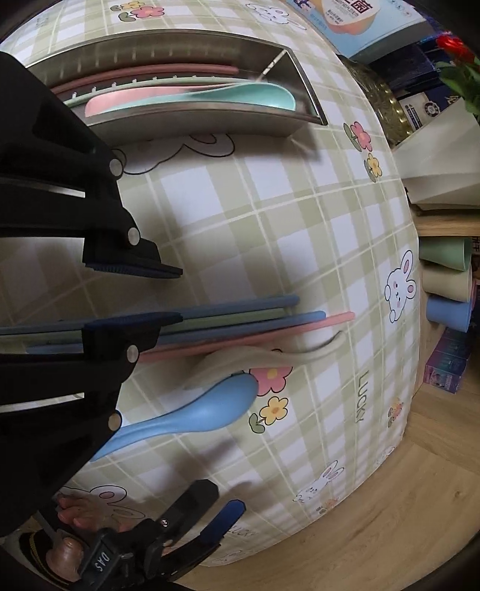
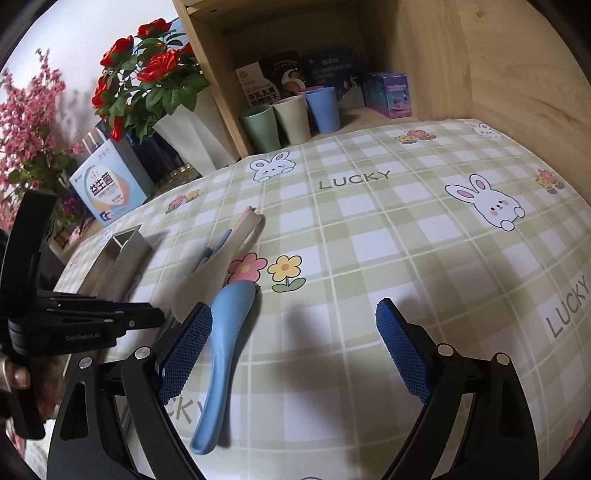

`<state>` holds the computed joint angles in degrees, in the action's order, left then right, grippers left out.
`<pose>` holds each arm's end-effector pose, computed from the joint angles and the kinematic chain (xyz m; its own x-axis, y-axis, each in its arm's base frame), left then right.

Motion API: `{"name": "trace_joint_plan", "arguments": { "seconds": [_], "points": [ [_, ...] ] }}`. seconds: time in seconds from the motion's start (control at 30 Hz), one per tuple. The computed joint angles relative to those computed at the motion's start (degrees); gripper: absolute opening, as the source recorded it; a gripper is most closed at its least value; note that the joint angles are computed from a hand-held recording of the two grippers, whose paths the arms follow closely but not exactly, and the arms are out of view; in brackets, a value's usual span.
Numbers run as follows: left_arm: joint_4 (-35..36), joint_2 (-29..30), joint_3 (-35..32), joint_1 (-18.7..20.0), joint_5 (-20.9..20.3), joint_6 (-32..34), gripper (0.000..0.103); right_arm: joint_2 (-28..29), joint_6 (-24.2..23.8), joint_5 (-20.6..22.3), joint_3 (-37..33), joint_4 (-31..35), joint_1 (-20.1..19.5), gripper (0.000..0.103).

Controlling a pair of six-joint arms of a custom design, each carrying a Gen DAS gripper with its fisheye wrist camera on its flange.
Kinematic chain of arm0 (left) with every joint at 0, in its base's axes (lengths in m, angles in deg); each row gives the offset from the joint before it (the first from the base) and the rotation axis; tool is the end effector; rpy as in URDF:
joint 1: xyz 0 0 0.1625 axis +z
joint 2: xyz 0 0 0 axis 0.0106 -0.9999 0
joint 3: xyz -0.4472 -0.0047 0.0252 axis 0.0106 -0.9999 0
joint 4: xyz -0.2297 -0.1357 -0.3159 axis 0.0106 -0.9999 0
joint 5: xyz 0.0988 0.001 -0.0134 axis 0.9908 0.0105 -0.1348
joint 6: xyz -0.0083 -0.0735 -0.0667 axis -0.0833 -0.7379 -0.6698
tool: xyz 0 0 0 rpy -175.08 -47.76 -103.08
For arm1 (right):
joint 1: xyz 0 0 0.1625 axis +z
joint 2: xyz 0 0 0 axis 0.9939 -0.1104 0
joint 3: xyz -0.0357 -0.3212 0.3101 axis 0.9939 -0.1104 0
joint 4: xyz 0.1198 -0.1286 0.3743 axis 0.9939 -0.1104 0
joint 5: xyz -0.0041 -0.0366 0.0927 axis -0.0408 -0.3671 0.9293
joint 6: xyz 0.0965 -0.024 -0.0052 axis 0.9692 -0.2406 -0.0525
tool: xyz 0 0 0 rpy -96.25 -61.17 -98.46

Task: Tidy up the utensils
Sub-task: 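Move left gripper to the blue chopstick while right gripper approaches the blue spoon, then grasp the blue chopstick with left gripper while right gripper grasps the blue spoon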

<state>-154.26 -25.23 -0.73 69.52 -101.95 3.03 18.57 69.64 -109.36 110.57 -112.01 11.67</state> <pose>-0.1162 -0.8624 0.1219 -0.6894 0.5023 -0.5220 0.5771 0.8163 0.0234 0.1569 -0.7430 0.0508 -0.8791 0.1271 0.4594 -0.2652 0.6705 -0.6929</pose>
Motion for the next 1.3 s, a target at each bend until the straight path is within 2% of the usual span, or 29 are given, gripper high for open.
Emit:
{"name": "trace_joint_plan", "arguments": {
  "seconds": [0.27, 0.4, 0.53, 0.6, 0.73, 0.83, 1.23, 1.3],
  "points": [
    [-0.34, 0.35, 0.07, -0.29, 0.38, 0.97, 0.018, -0.47, 1.70, 0.77, 0.83, 0.49, -0.45, 0.087],
    [-2.55, -0.63, 2.58, -0.62, 2.48, 1.47, 0.018, -0.53, 1.98, 0.94, 0.86, 1.56, -0.36, 0.087],
    [-4.28, -1.59, 4.48, -0.53, 2.49, 1.48, 0.018, -0.09, -0.33, 0.82, 0.67, 1.25, 0.09, 0.087],
    [-2.37, -1.23, 3.44, -0.38, 1.84, 0.69, 0.018, 0.23, -1.38, 0.50, 0.35, 1.38, 0.35, 0.087],
    [-5.55, -0.87, 4.76, -0.98, 4.09, 3.85, 0.019, 0.35, -3.01, 0.72, 0.16, 2.12, 0.54, 0.087],
    [-5.27, -0.76, 4.15, -0.66, 2.99, 3.26, 0.019, 0.35, -3.13, 0.85, 0.03, 2.62, 0.48, 0.087],
    [-9.64, -1.34, 6.74, -0.71, 3.03, 4.24, 0.018, -0.24, 0.49, 1.35, -0.45, 6.36, -0.33, 0.087],
    [-10.41, -1.60, 7.19, -0.56, 2.39, 3.40, 0.013, -0.34, 1.35, 1.58, -0.72, 7.69, -0.53, 0.087]
  ]
}}
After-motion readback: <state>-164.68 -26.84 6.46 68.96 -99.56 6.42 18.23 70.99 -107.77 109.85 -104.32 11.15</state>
